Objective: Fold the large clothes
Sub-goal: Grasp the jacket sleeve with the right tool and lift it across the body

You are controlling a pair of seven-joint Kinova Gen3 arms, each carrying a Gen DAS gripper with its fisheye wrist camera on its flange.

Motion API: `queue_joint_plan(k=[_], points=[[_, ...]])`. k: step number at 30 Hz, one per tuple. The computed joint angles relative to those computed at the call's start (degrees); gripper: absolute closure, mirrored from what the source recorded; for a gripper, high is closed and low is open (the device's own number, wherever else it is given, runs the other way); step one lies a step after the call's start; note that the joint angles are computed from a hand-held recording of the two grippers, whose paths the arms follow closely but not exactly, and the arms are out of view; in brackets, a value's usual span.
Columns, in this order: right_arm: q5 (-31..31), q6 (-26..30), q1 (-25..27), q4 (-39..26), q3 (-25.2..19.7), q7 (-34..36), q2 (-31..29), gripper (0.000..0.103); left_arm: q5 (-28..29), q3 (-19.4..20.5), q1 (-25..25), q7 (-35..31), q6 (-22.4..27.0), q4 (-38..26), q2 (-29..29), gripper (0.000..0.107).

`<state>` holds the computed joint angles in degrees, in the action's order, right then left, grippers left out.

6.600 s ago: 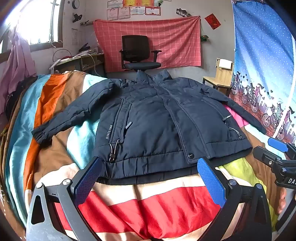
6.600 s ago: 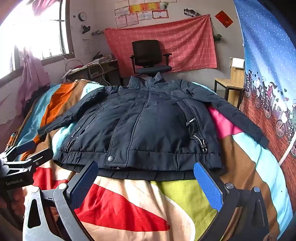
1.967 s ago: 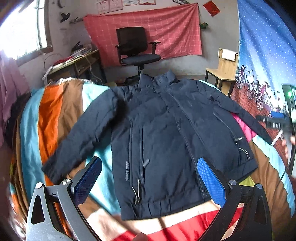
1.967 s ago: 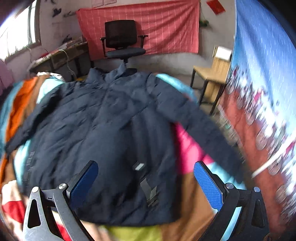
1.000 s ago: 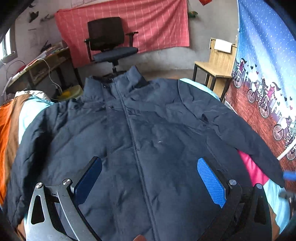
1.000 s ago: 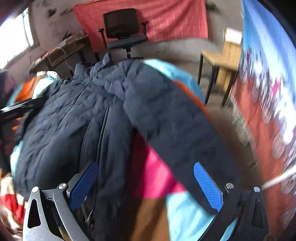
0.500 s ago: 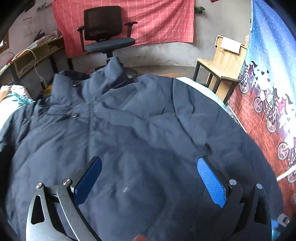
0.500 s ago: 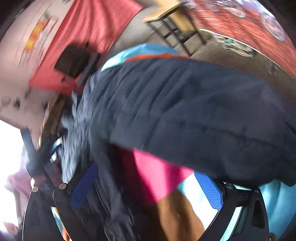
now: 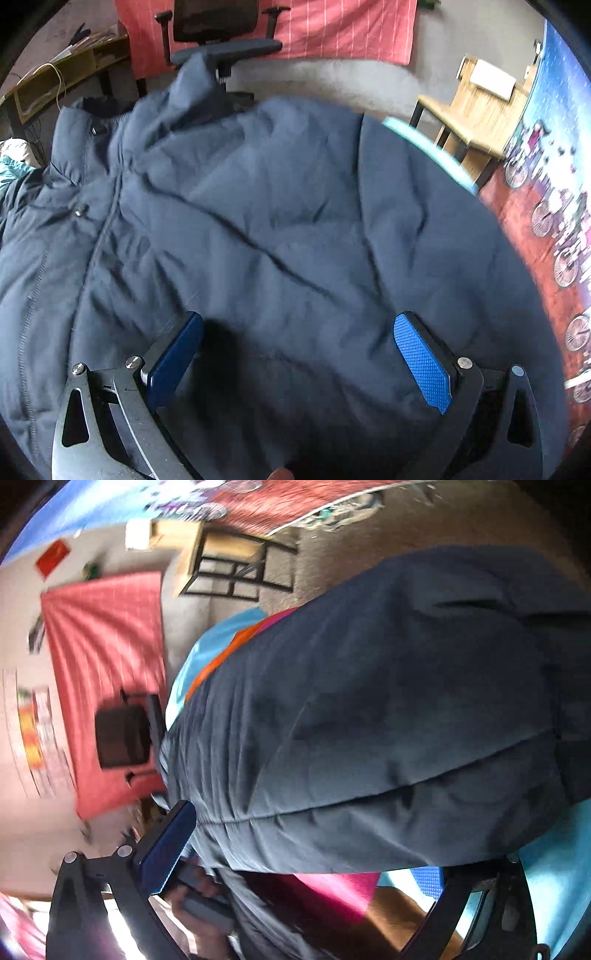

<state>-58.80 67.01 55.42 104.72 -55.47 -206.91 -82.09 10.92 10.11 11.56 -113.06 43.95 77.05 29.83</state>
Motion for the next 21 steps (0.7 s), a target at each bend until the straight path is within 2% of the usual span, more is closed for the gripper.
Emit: queue_joint_plan(k=[1,2,3,4,5,6,7,9,11,16,19,21], points=[[0.3,0.8,0.3,-0.5,0.2,-1.2,-0.1,0.002,-1.5,-1.1,1.3,1.0,-0.2,0.1,0.3,0.006],[0.6,1.9,0.5,-0.8,0.4,-2.0,-0.1,0.007,-2.2,-1.8,2.1,1.3,-0.5,0.2,0.3,0.006],[1.0,3.6,1.2,-1.9,0.5,-3.2,0.2,0.018,-3.1,-3.6,4.0,1.7,-0.9,0.3,0.3,0.006],[1.0,5.3,1.8,-2.7,0.8,-4.2,0.3,0.025,-3.6,-4.8,5.1,1.7,-0.5,-0.1,0.6,0.006],[0.6,7.1,2.4,-3.2,1.3,-4.6,0.4,0.039,-3.1,-5.3,5.2,0.8,0.4,-0.6,0.8,0.006],[0.1,9.3,3.4,-4.3,2.2,-5.0,0.0,0.051,-1.7,-4.8,4.2,-0.7,0.9,-0.7,0.6,0.006],[-0.2,11.0,4.4,-4.9,3.2,-4.5,-0.4,0.056,0.6,-3.5,2.1,-3.0,1.7,-0.7,0.6,0.006],[1.2,14.4,5.9,-7.1,4.5,-2.7,0.0,0.078,5.2,-0.2,-3.2,-5.6,5.5,-1.4,-0.3,0.006],[5.3,18.6,8.1,-11.8,4.9,0.5,2.1,0.087,9.7,1.8,-8.5,-8.8,10.2,-2.2,-1.3,0.006],[16.9,24.2,12.4,-25.1,1.1,12.0,10.3,0.090,11.4,5.6,-19.0,-20.4,21.8,-5.8,-3.5,0.006],[23.5,23.9,15.7,-33.0,0.5,19.0,12.4,0.090,16.8,4.8,-26.2,-26.0,28.8,-7.3,-4.9,0.006],[25.6,23.3,18.1,-38.3,-0.1,21.1,14.0,0.090,19.9,0.7,-28.4,-29.0,32.1,-8.2,-6.3,0.006]])
